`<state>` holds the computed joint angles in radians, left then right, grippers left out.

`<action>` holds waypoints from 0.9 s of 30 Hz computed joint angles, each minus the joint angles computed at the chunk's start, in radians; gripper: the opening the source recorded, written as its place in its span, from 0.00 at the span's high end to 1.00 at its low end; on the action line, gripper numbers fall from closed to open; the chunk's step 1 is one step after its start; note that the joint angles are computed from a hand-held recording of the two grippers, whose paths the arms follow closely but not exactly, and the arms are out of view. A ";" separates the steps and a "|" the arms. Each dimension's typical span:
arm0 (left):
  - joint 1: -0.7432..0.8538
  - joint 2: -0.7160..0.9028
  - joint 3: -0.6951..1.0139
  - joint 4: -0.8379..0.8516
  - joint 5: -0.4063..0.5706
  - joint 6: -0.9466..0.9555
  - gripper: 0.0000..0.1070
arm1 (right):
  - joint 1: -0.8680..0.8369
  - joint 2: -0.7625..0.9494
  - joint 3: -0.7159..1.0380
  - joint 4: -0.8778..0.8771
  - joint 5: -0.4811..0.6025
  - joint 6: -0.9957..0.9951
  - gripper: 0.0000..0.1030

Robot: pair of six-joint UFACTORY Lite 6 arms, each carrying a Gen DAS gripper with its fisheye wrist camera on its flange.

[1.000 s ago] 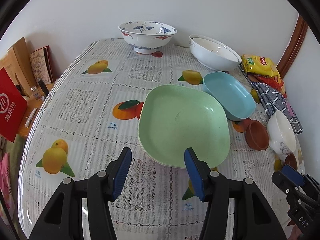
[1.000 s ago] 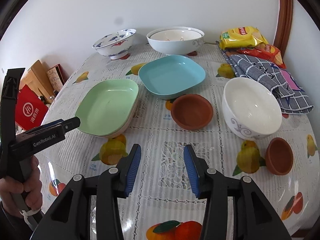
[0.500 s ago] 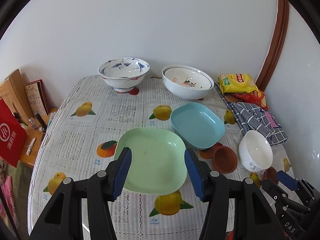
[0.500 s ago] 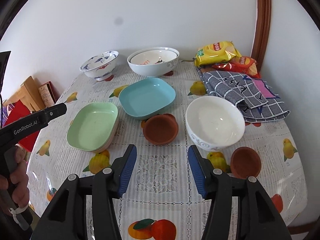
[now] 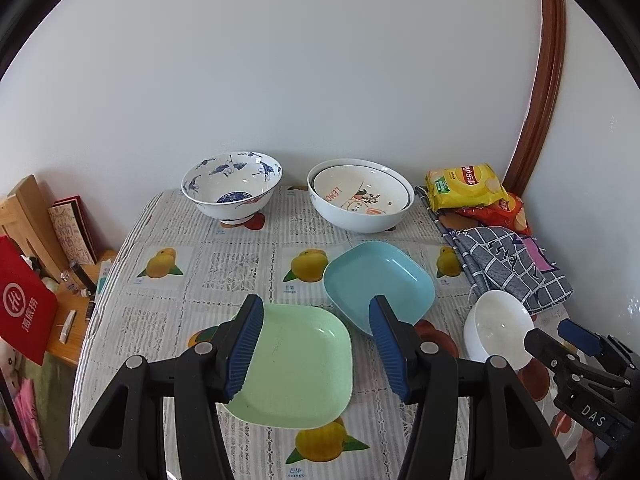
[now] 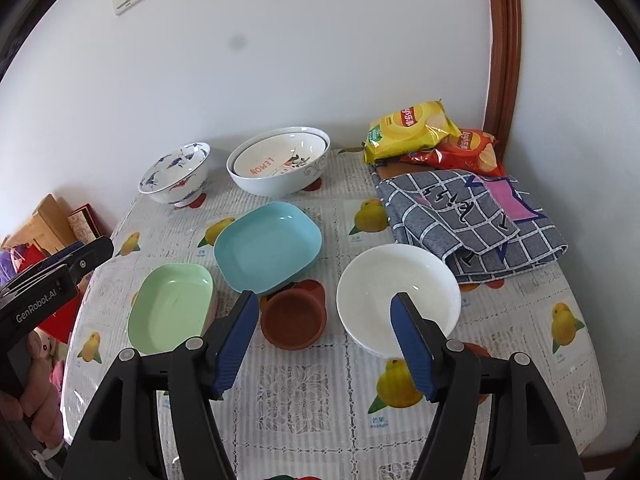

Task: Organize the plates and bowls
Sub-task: 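Move both tools toward the teal plate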

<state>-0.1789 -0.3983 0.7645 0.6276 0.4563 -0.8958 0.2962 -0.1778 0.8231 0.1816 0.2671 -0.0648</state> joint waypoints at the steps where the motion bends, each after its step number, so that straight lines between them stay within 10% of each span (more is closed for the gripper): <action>1: 0.007 0.017 0.013 -0.005 -0.002 0.008 0.51 | -0.004 0.025 0.024 0.042 0.003 -0.043 0.34; 27: 0.178 0.539 0.363 -0.022 -0.150 0.092 0.51 | 0.066 0.642 0.704 -0.014 0.038 -0.009 0.31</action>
<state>-0.0013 0.1411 1.1272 0.6055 0.3059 -0.8041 0.3620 0.4645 1.5274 0.1673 0.3051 -0.0738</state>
